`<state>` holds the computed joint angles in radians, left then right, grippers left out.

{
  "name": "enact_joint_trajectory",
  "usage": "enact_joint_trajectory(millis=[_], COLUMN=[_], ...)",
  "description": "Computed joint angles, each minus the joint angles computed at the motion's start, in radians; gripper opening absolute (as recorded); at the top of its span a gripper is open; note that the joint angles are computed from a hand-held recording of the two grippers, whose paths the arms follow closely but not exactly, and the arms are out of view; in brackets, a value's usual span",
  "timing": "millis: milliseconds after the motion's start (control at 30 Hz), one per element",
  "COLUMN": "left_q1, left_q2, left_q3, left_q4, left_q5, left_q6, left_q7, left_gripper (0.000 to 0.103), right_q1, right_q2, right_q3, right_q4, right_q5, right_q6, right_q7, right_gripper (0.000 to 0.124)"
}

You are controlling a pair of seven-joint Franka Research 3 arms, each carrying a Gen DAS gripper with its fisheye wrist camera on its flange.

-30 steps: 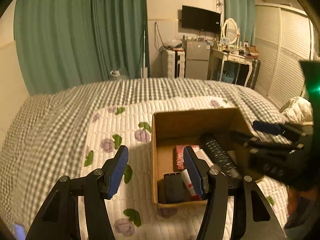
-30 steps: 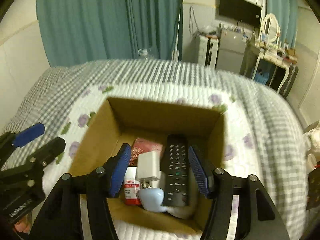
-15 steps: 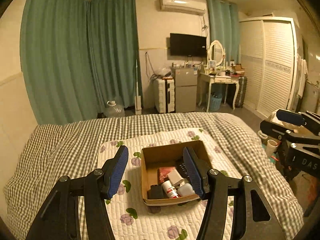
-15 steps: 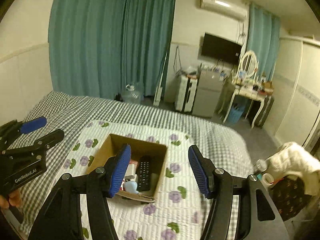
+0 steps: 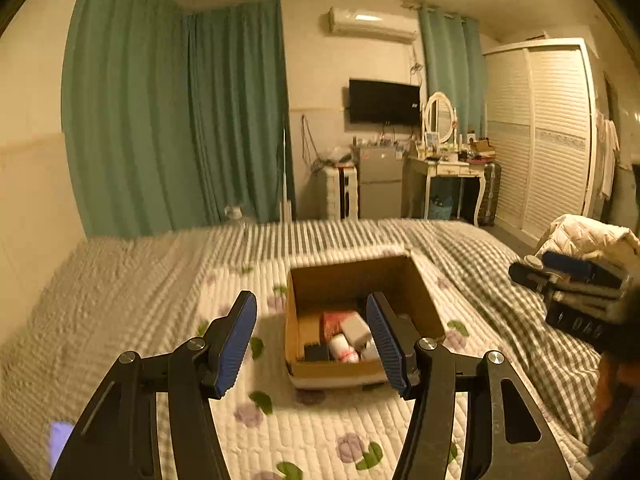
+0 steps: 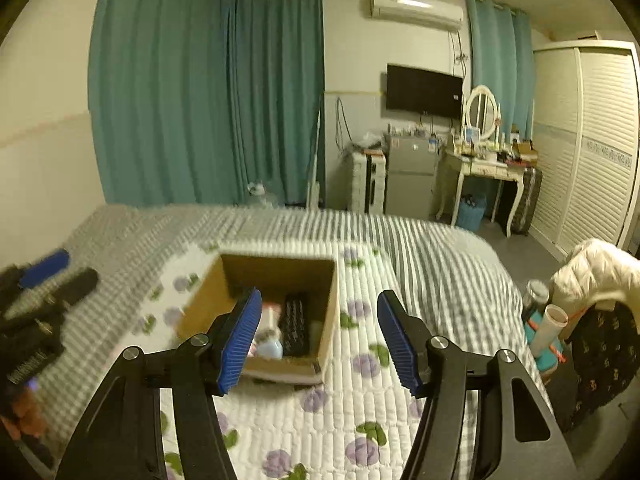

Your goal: Organize rigid objects

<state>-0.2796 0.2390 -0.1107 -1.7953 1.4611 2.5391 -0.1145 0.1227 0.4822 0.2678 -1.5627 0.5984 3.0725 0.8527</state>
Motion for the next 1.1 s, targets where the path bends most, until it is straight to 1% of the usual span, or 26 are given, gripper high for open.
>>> enact_joint_trajectory(millis=[33,67,100,133,167,233,267,333,367,467,533,600,667,767,800,833,900,1000,1067,1100], left_q1=[0.001,-0.003,-0.007,-0.009,-0.011,-0.010,-0.011,-0.013,-0.015,-0.012,-0.013,-0.010,-0.010,-0.003,0.001,0.003,0.004,0.004,0.002,0.003], left_q2=[0.012,0.021,0.031,0.040,0.044,0.051,0.047,0.047,0.049,0.039,0.035,0.034,0.031,0.032,0.035,0.038,0.038,0.032,0.030,0.029], left_q3=[0.005,0.009,0.012,0.015,0.016,0.018,0.018,0.015,0.014,0.011,0.008,0.005,0.005,0.009,0.009,0.009,0.011,0.014,0.014,0.013], left_q4=[0.001,0.001,0.003,0.003,0.000,-0.005,-0.014,-0.020,-0.019,-0.029,-0.031,-0.029,-0.030,-0.033,-0.031,-0.029,-0.033,-0.040,-0.042,-0.042], left_q5=[0.017,0.038,0.054,0.071,0.085,0.109,0.117,0.122,0.121,0.125,0.117,0.105,0.098,0.098,0.088,0.074,0.057,0.069,0.074,0.071], left_q6=[0.002,-0.009,-0.021,-0.028,-0.031,-0.018,-0.018,-0.029,-0.037,-0.029,-0.042,-0.038,-0.042,-0.035,-0.033,-0.033,-0.038,-0.039,-0.051,-0.054], left_q7=[-0.024,-0.047,-0.061,-0.076,-0.089,-0.112,-0.123,-0.135,-0.137,-0.140,-0.132,-0.125,-0.128,-0.149,-0.143,-0.133,-0.134,-0.159,-0.160,-0.156], left_gripper=[0.060,0.060,0.065,0.071,0.073,0.077,0.080,0.097,0.099,0.100,0.101,0.103,0.103,0.103,0.103,0.103,0.103,0.103,0.103,0.103], right_q1=[0.009,0.011,0.012,0.010,0.003,-0.011,-0.009,-0.024,-0.035,-0.059,-0.073,-0.073,-0.091,-0.091,-0.107,-0.112,-0.110,-0.116,-0.124,-0.120], right_q2=[0.032,0.045,0.063,0.083,0.092,0.110,0.113,0.123,0.125,0.126,0.123,0.119,0.117,0.116,0.120,0.123,0.126,0.131,0.133,0.133], right_q3=[-0.009,-0.012,-0.013,-0.009,0.000,0.025,0.024,0.043,0.060,0.100,0.121,0.124,0.149,0.152,0.177,0.184,0.180,0.184,0.194,0.188], right_q4=[0.013,0.017,0.024,0.039,0.043,0.048,0.049,0.060,0.056,0.036,0.021,0.013,0.004,-0.003,-0.007,-0.006,-0.004,0.002,-0.002,-0.004], right_q5=[-0.007,-0.011,-0.015,-0.018,-0.017,-0.006,-0.007,0.000,0.007,0.012,0.003,-0.010,-0.020,-0.041,-0.048,-0.057,-0.074,-0.089,-0.097,-0.104], right_q6=[0.001,0.002,-0.003,-0.019,-0.022,0.001,0.006,0.004,0.018,0.074,0.096,0.107,0.113,0.129,0.142,0.146,0.146,0.136,0.142,0.144], right_q7=[0.007,0.013,0.020,0.025,0.020,0.007,0.013,0.011,0.001,-0.026,-0.037,-0.028,-0.029,-0.016,-0.024,-0.021,-0.003,0.021,0.024,0.028], right_gripper=[0.060,0.065,0.077,0.084,0.090,0.091,0.092,0.097,0.103,0.103,0.103,0.103,0.103,0.103,0.103,0.103,0.103,0.103,0.103,0.103])
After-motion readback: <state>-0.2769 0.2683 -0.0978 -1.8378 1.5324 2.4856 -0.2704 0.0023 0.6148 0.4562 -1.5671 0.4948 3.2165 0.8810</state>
